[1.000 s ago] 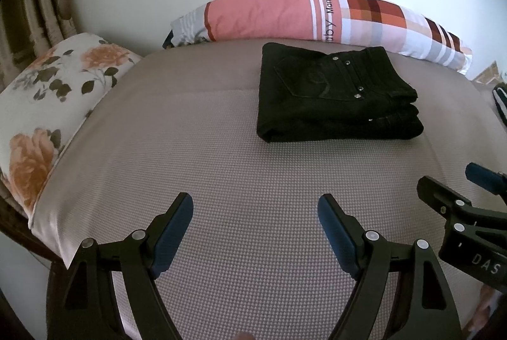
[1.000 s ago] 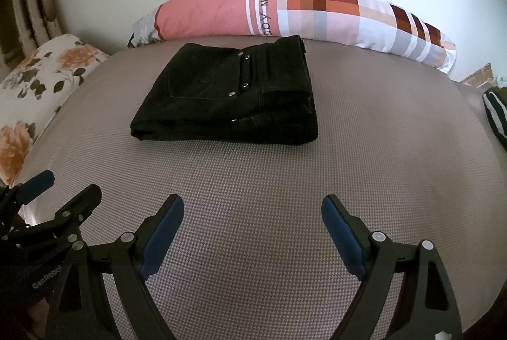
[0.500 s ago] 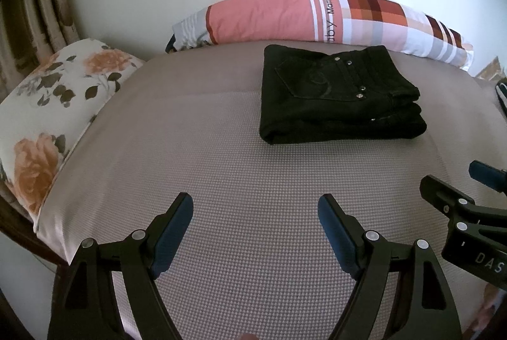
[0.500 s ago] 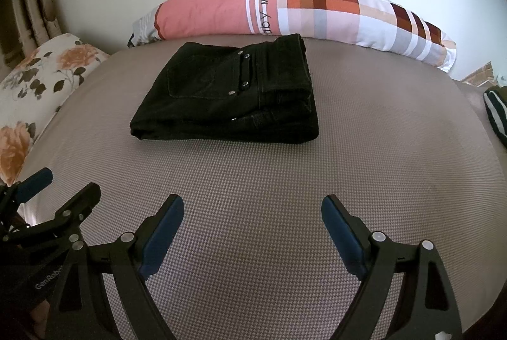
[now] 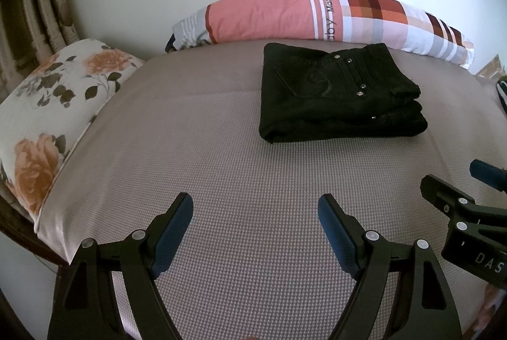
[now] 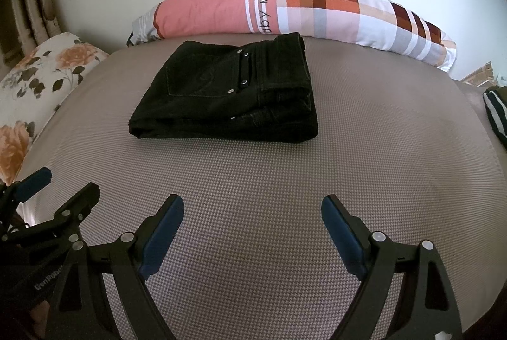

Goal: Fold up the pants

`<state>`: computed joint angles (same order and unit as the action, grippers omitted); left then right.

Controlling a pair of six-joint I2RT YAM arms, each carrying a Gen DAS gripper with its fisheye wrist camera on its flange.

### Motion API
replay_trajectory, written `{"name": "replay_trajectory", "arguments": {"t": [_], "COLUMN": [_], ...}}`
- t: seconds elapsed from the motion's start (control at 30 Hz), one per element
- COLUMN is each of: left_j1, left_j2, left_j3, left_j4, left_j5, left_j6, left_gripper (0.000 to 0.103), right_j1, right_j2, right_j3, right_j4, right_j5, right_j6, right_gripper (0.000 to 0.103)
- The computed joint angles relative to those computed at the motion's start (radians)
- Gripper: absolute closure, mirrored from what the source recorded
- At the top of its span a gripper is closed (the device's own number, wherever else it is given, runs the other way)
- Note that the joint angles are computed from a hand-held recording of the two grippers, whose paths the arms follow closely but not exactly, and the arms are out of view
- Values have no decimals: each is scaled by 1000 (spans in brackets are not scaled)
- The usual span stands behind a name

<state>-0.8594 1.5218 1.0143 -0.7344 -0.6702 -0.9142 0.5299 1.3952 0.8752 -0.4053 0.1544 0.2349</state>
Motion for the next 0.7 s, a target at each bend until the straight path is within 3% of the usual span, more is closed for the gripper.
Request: {"name": "replay_trajectory", "arguments": {"t": [0.7], "left_j1": [8], "left_j2": [-12], "left_j3": [-17], "left_j4": [9], "left_j5": [7], "left_j6": [15], "left_gripper": [22], "right_j1": [-4], "right_j2": [3], "right_j3": [-4], "right_j4": [5], "right_j5": [-1], "right_j6": [-4], "right_gripper": [16]}}
